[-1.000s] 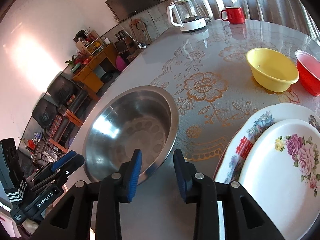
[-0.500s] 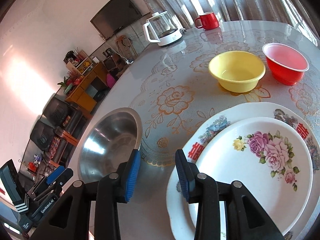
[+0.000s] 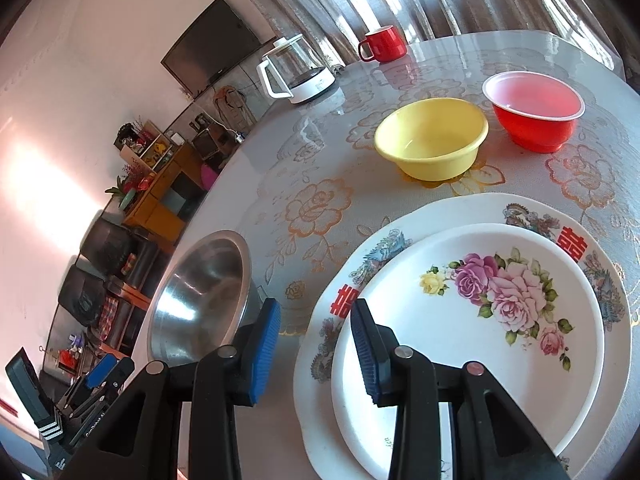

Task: Organize plates and bowls

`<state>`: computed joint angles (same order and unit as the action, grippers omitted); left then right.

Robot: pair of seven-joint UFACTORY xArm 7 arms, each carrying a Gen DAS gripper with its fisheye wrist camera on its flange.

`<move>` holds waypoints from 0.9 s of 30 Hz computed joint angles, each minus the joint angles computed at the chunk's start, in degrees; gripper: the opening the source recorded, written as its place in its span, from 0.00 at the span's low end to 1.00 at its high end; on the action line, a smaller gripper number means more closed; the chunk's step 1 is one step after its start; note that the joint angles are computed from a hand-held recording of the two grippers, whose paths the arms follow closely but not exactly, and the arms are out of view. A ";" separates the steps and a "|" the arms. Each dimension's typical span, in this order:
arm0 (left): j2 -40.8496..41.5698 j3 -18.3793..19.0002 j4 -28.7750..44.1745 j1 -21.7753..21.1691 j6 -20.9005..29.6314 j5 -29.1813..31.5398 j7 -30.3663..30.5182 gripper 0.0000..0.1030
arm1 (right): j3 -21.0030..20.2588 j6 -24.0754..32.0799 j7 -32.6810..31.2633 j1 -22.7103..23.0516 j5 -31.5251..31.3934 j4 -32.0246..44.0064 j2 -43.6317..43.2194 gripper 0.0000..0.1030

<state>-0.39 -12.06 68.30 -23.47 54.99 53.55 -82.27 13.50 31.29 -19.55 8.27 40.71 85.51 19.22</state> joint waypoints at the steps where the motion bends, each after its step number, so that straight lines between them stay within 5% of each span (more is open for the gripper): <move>1: -0.08 -0.08 0.06 -0.09 0.44 0.29 -0.20 0.54 | -0.01 -0.04 0.06 -0.01 0.02 -0.11 -0.07 0.35; 15: 1.35 -0.56 2.96 -1.49 0.56 3.27 2.06 0.56 | -0.72 -1.08 0.79 -0.63 0.33 -1.54 -1.37 0.37; 27: 8.96 1.84 12.40 -4.96 -1.33 3.54 9.49 0.56 | -2.04 -2.41 2.71 -2.46 0.09 -2.04 -1.78 0.37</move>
